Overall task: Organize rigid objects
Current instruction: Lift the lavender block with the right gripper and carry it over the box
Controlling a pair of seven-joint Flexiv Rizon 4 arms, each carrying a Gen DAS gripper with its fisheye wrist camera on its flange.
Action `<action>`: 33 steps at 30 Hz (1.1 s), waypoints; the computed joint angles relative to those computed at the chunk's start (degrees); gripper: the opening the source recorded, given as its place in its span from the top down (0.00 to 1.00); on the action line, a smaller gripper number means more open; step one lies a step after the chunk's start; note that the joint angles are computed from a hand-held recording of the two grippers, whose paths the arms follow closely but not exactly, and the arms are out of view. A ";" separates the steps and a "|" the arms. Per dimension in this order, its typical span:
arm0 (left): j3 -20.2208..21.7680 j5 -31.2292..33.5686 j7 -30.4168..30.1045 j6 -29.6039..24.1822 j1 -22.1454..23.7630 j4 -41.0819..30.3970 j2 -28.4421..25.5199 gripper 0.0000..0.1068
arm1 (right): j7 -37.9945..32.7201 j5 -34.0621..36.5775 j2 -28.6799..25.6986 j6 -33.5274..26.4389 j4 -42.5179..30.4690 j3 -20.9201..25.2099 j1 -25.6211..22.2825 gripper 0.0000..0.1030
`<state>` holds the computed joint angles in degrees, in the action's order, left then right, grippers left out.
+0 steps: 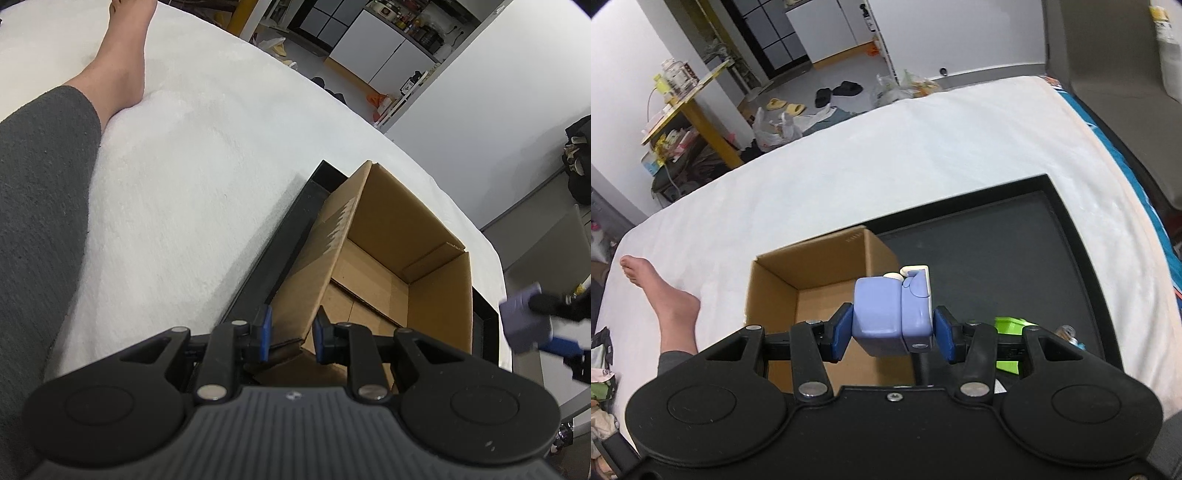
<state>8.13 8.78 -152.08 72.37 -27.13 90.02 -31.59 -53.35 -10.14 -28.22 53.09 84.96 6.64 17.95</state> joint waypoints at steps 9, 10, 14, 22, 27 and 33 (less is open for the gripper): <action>-1.86 -2.45 2.37 2.31 1.65 1.68 0.06 0.79 | -3.20 2.21 -3.42 1.28 -4.36 1.60 0.35 0.56; -1.94 -2.73 2.77 2.41 1.68 1.70 0.02 0.79 | -3.48 2.34 -3.73 1.08 -4.72 1.62 0.48 0.56; -2.65 -4.30 4.51 3.25 2.21 2.28 0.00 0.79 | -5.04 3.47 -5.42 0.29 -6.93 2.20 0.78 0.56; -2.61 -6.66 6.07 4.60 2.31 3.25 -0.12 0.79 | -6.87 5.28 -7.98 -1.01 -9.34 2.77 1.45 0.56; -2.64 -7.64 6.64 5.20 2.26 3.71 -0.09 0.79 | -7.47 6.04 -9.59 -1.47 -10.70 2.93 1.90 0.56; -3.00 -8.99 7.20 6.17 2.43 4.42 -0.09 0.79 | -7.94 6.75 -11.63 -2.27 -12.70 3.10 2.31 0.55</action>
<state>5.14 -0.21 -144.88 78.54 -24.71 94.43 -31.68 -61.29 -3.40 -39.85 50.81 72.26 9.74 20.26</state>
